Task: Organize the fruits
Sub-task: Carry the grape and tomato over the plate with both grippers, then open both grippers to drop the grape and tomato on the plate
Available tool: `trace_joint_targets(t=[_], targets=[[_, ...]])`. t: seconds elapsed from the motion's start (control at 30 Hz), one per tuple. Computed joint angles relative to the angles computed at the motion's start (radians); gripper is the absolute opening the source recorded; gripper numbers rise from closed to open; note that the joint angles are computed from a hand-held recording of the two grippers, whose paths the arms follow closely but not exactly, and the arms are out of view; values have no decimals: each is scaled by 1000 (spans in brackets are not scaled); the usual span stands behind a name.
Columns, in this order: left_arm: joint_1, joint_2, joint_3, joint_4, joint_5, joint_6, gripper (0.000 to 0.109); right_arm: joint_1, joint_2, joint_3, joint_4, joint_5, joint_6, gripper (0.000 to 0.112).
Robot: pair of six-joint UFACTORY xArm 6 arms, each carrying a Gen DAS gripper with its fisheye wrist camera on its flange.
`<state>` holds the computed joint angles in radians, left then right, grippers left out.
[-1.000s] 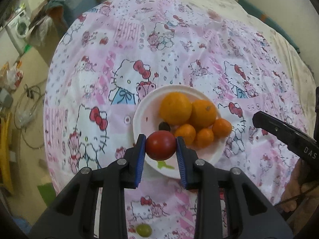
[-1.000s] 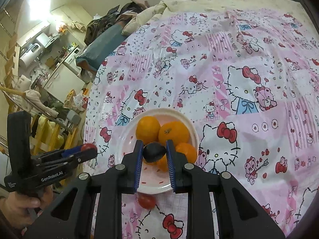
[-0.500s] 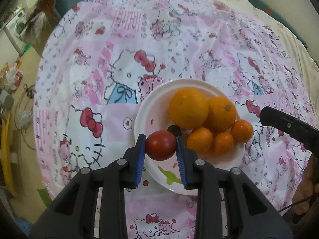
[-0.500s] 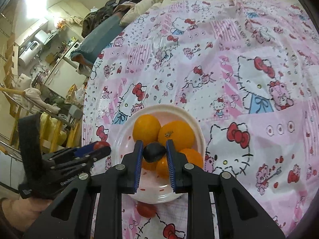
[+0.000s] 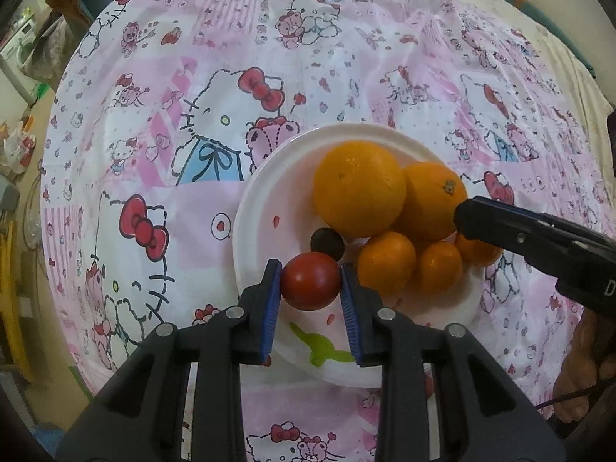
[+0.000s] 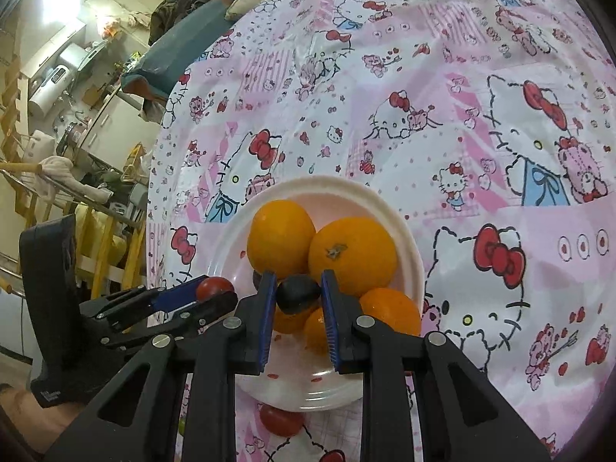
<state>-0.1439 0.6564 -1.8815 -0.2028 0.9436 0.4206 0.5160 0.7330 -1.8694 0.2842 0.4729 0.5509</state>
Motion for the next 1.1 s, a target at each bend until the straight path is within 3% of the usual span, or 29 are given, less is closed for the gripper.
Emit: trace_joint_targets(t=[0.43, 0.87, 0.9, 0.93, 1.0, 1.1], targets=[[-1, 21, -29, -2, 14, -17, 27, 3, 18, -15, 48, 0, -31, 28], [-15, 26, -31, 17, 11, -26, 28, 4, -19, 14, -56, 6, 25, 28], [-15, 25, -30, 18, 10, -27, 33, 4, -20, 14, -58, 6, 26, 30], [-14, 22, -26, 17, 5, -28, 46, 4, -21, 14, -56, 6, 25, 32], [-12, 12, -8, 17, -24, -33, 61, 4, -23, 18, -51, 1, 25, 53], [-11, 14, -13, 20, -37, -26, 62, 6, -28, 25, -80, -12, 50, 59]])
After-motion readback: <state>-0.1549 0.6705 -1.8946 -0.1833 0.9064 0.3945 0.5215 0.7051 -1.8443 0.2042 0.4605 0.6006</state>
